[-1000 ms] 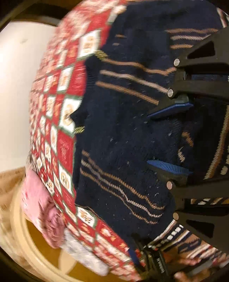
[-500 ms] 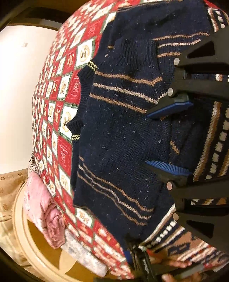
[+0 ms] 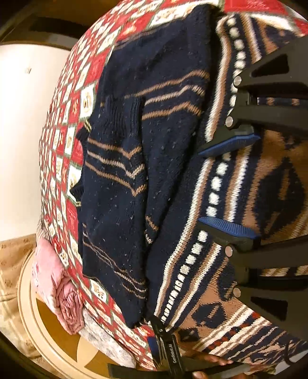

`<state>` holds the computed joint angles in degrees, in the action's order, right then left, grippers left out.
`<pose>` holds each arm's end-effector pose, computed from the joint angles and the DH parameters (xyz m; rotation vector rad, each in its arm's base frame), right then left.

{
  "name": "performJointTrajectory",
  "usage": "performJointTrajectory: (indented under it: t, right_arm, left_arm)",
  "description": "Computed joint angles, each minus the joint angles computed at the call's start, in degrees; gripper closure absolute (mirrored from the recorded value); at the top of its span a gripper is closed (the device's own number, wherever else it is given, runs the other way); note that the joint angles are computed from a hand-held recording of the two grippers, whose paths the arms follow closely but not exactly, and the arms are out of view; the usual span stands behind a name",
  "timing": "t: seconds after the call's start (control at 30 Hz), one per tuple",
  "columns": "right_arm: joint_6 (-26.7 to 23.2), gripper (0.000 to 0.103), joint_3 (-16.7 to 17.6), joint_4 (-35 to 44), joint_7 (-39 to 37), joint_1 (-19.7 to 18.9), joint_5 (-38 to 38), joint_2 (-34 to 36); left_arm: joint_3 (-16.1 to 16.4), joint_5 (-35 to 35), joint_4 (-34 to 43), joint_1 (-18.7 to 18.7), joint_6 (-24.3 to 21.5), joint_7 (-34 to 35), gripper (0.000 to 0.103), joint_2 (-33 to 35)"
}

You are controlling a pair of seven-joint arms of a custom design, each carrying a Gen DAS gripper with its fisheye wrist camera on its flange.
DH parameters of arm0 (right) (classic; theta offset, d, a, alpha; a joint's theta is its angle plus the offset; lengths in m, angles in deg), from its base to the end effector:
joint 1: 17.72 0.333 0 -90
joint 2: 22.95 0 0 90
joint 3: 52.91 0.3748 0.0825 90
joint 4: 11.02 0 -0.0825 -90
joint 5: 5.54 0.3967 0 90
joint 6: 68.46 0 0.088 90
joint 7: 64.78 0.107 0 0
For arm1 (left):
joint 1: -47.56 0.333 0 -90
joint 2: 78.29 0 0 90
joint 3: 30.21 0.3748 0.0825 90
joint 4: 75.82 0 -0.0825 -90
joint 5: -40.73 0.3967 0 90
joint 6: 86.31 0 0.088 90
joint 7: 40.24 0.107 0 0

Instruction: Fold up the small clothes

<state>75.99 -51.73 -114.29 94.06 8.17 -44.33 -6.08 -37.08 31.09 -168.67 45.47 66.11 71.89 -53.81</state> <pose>0.6172 0.3204 0.4769 -1.6118 2.0879 -0.6456 0.7475 -0.0967 0.4954 -1.4893 2.2260 -0.7064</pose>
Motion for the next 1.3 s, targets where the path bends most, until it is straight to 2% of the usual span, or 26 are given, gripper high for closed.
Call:
performJointTrajectory:
  t: [0.23, 0.47, 0.6, 0.67, 0.8, 1.0, 1.13, 1.3]
  right_arm:
    - [1.60, 0.048, 1.02, -7.72, 2.49, 0.19, -1.55, -5.47]
    - [2.25, 0.048, 2.88, -14.47, 7.88, -0.44, -4.21, -11.13]
    - [1.61, 0.048, 4.58, -18.34, 11.06, -0.56, -5.51, -14.36]
    - [2.47, 0.048, 5.44, -21.13, 13.89, -0.64, -7.23, -16.63]
    - [1.45, 0.048, 7.29, -24.12, 16.81, -0.89, -8.35, -19.38]
    - [-1.10, 0.048, 10.21, -27.08, 21.27, -0.37, -9.72, -22.93]
    - [-3.68, 0.048, 11.61, -28.76, 22.81, 0.44, -8.00, -24.84]
    - [-4.80, 0.048, 13.35, -31.74, 27.42, 0.88, -8.90, -27.85]
  left_arm:
    - [-0.76, -2.18, -8.75, 1.39, 3.13, 3.65, 0.000, -6.06]
    - [-1.19, -5.15, -15.15, 2.15, 2.78, 6.59, 0.000, -11.13]
    - [-1.58, -9.33, -19.10, 3.25, 2.64, 9.75, 0.000, -14.45]
    - [-2.08, -13.71, -20.85, 4.23, 1.67, 13.26, 0.000, -16.21]
    - [-1.04, -14.51, -24.06, 3.54, 2.84, 13.59, 0.000, -18.41]
    - [-0.05, -19.74, -29.07, 3.78, 0.63, 17.21, 0.000, -23.06]
    - [1.41, -22.91, -33.12, 3.91, -0.98, 19.87, 0.000, -26.66]
    - [3.16, -23.86, -37.27, 4.27, -3.07, 22.87, 0.008, -30.28]
